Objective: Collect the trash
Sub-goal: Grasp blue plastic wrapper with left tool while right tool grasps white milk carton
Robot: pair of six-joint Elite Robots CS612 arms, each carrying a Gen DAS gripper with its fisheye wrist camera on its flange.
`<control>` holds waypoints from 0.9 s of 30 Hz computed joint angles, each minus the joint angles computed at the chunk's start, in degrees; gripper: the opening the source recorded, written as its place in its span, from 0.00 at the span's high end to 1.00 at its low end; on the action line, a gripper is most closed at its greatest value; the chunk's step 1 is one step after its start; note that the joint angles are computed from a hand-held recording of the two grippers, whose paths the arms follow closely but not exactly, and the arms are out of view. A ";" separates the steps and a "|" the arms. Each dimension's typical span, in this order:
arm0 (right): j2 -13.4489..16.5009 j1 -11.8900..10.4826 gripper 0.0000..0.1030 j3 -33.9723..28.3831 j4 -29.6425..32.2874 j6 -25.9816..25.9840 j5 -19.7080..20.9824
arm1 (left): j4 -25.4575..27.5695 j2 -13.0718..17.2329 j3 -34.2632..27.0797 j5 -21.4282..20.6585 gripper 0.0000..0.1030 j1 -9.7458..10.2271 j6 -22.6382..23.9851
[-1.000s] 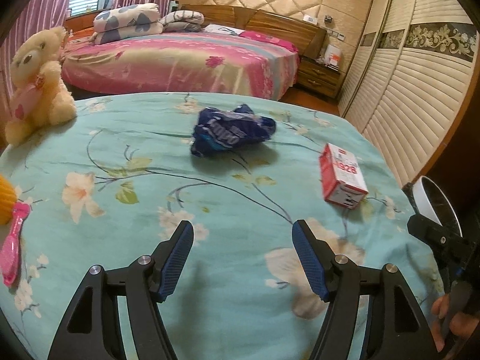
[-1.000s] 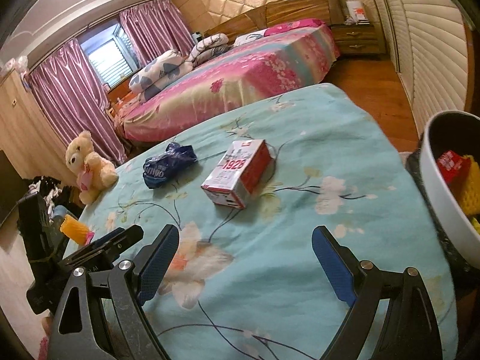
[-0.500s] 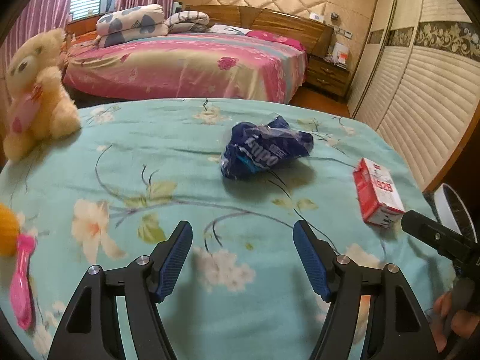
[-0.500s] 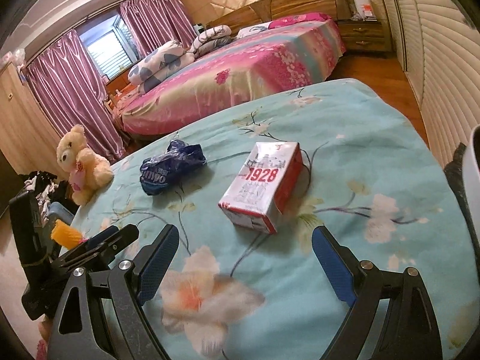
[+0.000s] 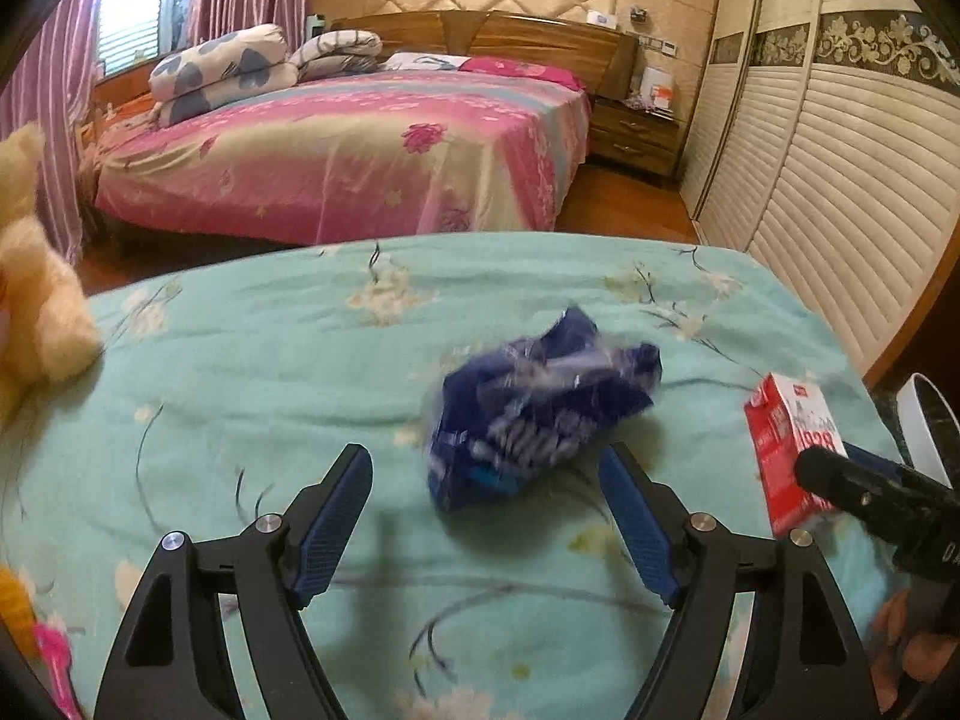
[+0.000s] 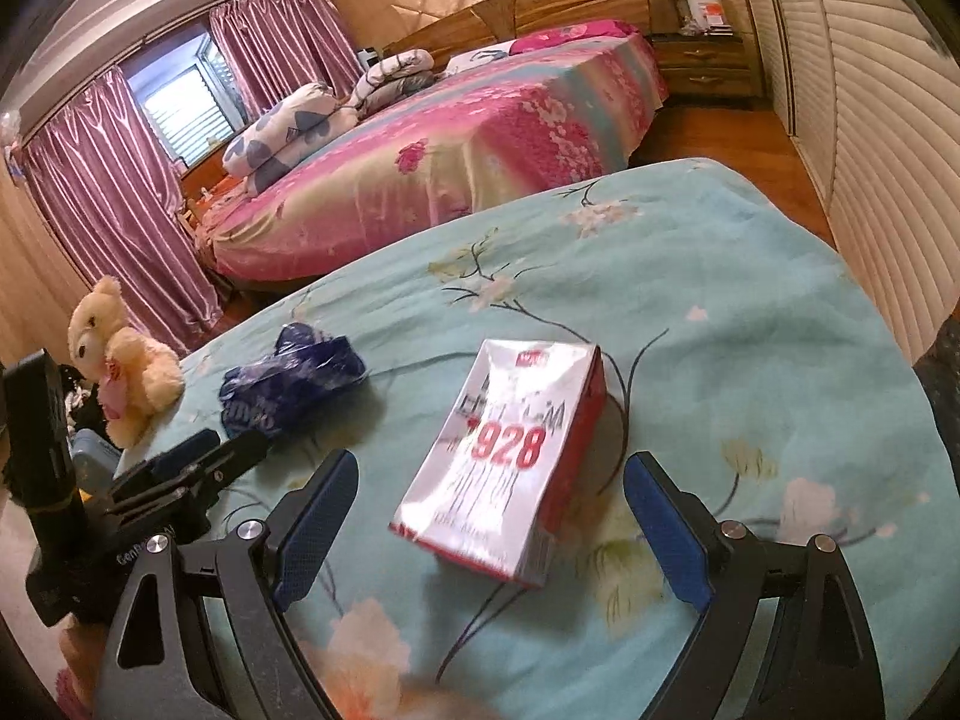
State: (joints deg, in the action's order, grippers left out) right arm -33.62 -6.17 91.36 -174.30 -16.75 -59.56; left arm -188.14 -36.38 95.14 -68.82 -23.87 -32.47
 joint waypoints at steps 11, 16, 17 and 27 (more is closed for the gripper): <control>-0.01 0.18 0.39 -0.26 2.27 -4.98 -1.41 | 0.90 1.45 -2.13 2.91 0.62 -1.11 4.13; -1.00 -1.07 0.54 1.23 2.95 -6.88 1.38 | 0.06 0.45 -0.46 2.26 0.67 -1.86 3.67; -1.27 -1.29 0.54 1.52 3.23 -7.12 1.59 | 0.01 0.06 0.20 2.73 0.67 -2.22 3.27; -3.33 -3.84 0.54 4.85 3.83 -9.21 3.91 | -3.98 -3.00 6.44 2.81 0.68 -4.33 -4.52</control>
